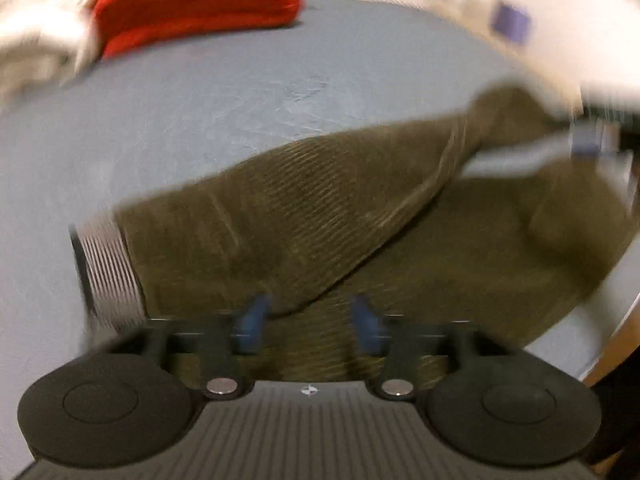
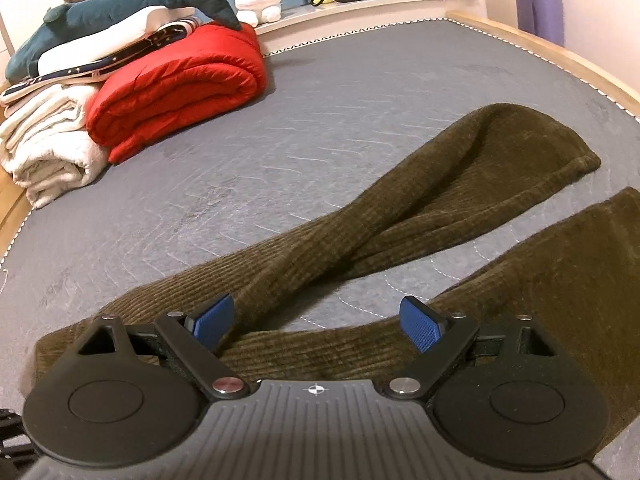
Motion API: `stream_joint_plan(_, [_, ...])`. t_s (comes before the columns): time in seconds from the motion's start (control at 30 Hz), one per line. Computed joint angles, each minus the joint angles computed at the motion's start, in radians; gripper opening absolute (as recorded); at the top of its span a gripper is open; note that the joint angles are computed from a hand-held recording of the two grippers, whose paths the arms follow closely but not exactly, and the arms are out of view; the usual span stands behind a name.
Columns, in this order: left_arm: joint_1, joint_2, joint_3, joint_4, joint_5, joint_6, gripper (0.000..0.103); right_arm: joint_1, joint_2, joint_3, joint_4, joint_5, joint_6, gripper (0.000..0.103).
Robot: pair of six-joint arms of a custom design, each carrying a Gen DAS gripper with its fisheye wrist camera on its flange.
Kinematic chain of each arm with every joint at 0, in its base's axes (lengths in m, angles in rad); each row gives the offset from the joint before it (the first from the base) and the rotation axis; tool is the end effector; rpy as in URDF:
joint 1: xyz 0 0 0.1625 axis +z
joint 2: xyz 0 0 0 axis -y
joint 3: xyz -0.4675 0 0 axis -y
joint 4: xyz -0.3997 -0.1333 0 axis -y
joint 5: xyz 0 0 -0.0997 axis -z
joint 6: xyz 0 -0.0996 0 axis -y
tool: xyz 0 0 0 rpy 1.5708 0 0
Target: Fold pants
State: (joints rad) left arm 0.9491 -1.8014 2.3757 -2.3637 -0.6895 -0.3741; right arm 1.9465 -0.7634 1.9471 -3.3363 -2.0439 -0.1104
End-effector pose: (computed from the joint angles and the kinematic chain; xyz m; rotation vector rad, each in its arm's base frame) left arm -0.0271 -0.3986 0.3603 0.1700 2.3539 -0.7580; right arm 0.3095 -0.5451 0.0963 0.4476 -2.5920 0.8622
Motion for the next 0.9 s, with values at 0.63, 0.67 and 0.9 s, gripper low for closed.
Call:
stream_joint_plan(0.63, [0.243, 0.112, -0.115, -0.087, -0.074, -0.351, 0.059, -0.092, -0.031, 0.023, -0.175, -0.027, 0.159, 0.038])
stream_joint_plan(0.67, [0.245, 0.119, -0.124, -0.091, -0.063, -0.356, 0.055, -0.099, -0.035, 0.021, -0.18, -0.024, 0.174, 0.038])
stream_joint_plan(0.9, [0.222, 0.08, -0.129, -0.013, 0.0, -0.42, 0.007, -0.144, -0.041, -0.027, -0.094, 0.074, 0.227, 0.051])
